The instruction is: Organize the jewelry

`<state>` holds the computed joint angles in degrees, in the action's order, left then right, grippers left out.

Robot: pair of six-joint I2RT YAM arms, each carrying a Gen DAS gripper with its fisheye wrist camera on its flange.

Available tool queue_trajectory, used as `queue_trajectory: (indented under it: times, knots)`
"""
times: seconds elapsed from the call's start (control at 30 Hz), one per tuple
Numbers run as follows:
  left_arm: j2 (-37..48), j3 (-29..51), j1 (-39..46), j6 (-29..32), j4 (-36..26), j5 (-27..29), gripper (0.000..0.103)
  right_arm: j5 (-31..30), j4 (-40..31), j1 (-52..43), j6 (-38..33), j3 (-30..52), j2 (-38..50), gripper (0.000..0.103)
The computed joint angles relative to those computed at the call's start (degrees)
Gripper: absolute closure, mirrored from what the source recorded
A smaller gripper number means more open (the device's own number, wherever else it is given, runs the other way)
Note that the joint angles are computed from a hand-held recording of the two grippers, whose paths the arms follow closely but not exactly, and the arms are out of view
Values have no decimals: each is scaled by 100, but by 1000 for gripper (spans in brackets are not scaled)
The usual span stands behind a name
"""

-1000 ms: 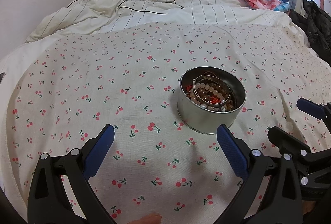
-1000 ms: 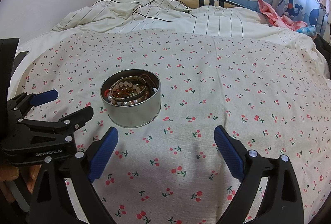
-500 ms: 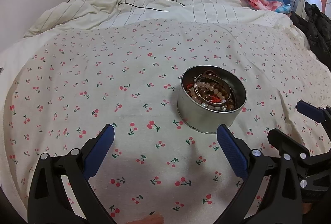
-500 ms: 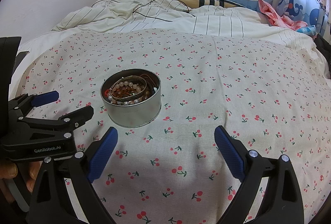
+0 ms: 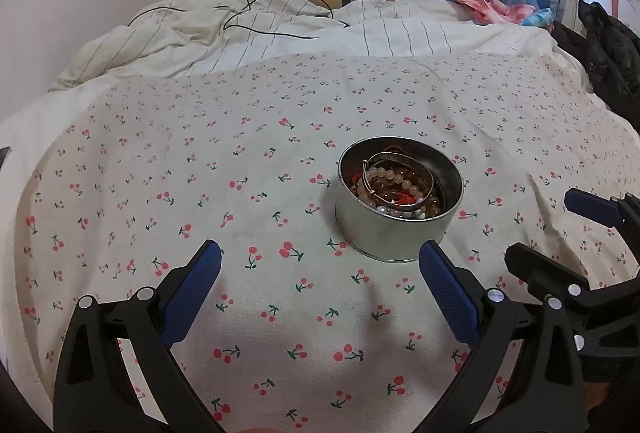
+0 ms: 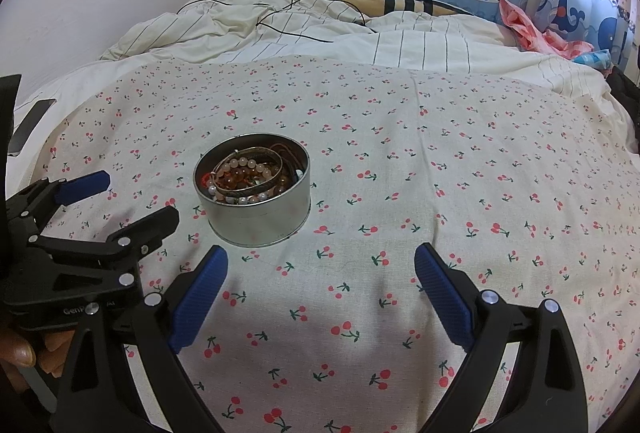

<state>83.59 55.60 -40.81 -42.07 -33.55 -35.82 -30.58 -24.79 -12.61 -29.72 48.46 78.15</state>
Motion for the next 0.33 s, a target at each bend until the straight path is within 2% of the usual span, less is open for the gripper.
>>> queue_trajectory:
  times: [0.2,0.33]
  knots:
    - [-93,-18,218,-8,42,375,8,-4,34,-32,38,-12,21,12]
    - [1,40,195,16,-27,354,8,-16,-21,-52,-24,30,30,12]
